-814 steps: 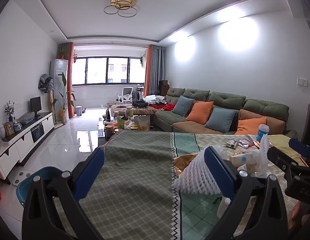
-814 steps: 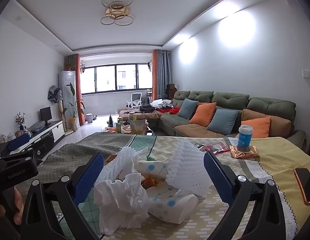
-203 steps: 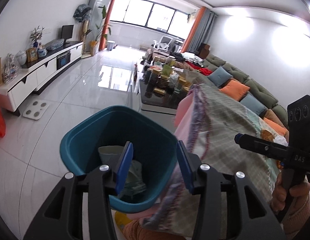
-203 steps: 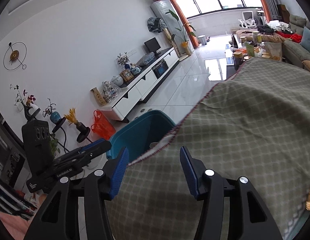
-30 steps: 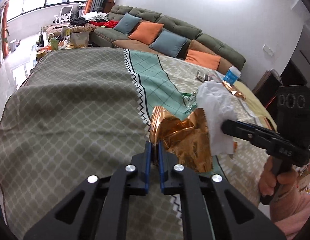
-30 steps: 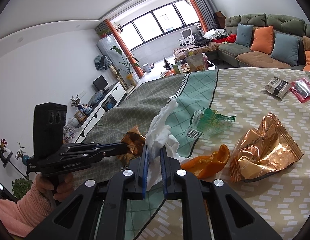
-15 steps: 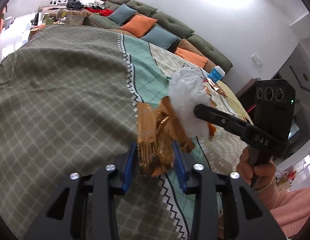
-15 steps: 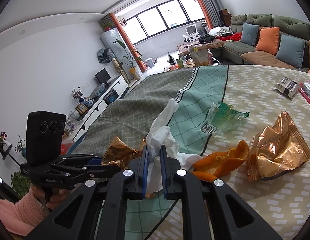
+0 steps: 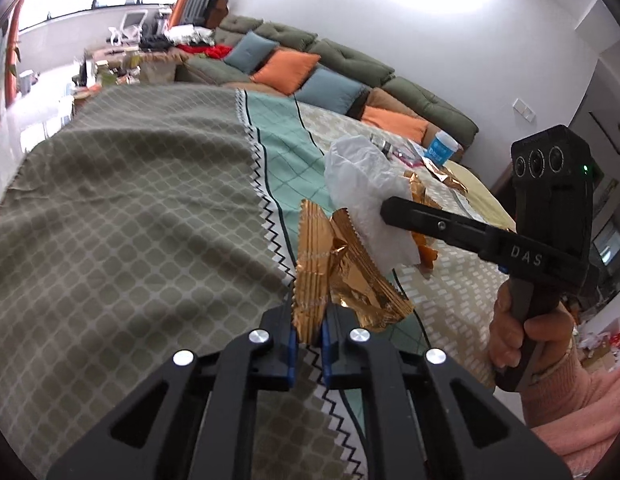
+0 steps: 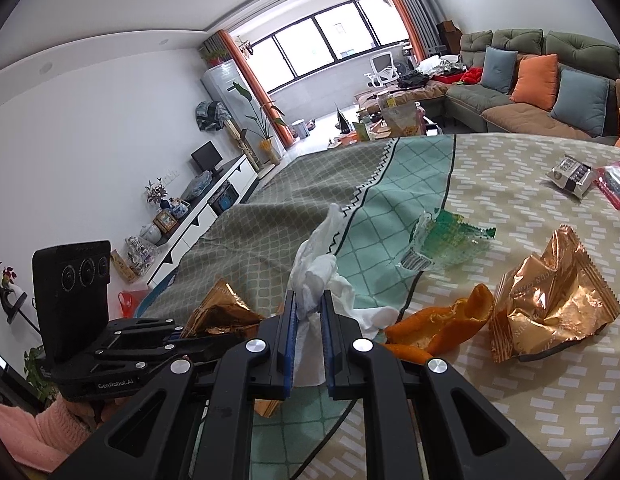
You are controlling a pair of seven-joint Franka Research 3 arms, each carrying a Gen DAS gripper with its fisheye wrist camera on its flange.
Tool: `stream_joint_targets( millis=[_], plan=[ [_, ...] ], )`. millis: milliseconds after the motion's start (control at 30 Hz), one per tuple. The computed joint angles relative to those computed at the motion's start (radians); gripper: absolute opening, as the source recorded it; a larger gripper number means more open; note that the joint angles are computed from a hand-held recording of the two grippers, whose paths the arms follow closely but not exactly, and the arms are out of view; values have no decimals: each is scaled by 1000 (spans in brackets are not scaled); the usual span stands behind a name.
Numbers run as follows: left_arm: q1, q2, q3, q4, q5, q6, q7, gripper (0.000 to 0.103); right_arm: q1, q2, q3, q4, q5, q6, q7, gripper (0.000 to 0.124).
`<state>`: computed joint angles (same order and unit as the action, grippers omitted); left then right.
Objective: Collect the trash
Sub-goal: 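Grasp the gold foil wrapper with the left gripper while the right gripper holds the tissue, then carry the foil wrapper and tissue to the teal bin and open both grippers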
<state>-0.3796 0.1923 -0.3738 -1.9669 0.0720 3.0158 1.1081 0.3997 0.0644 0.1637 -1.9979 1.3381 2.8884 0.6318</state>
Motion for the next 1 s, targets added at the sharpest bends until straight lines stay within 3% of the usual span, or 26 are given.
stream_joint_targets(
  millis=[133, 233, 300, 400, 533, 800, 1000],
  plan=[
    [-67, -60, 96, -57, 157, 27, -172, 10, 4, -19, 1, 0, 33, -7, -47, 12],
    [-67, -112, 125, -112, 251, 52, -297, 10, 13, -30, 2, 6, 54, -17, -85, 12],
    [-64, -152, 149, -145, 381, 57, -435, 10, 20, -32, 2, 16, 64, -31, -108, 12],
    [-21, -216, 140, -186, 561, 45, -633, 10, 27, -23, 4, 36, 67, -59, -122, 12],
    [77, -314, 81, -255, 712, 15, -811, 10, 35, 4, 11, 78, 51, -94, -107, 12],
    [206, -486, 14, -380, 752, -36, -928, 10, 53, 104, 51, 209, -47, -164, -63, 12],
    [255, -599, 4, -468, 701, -74, -933, 10, 59, 189, 84, 317, -142, -214, -3, 12]
  ],
)
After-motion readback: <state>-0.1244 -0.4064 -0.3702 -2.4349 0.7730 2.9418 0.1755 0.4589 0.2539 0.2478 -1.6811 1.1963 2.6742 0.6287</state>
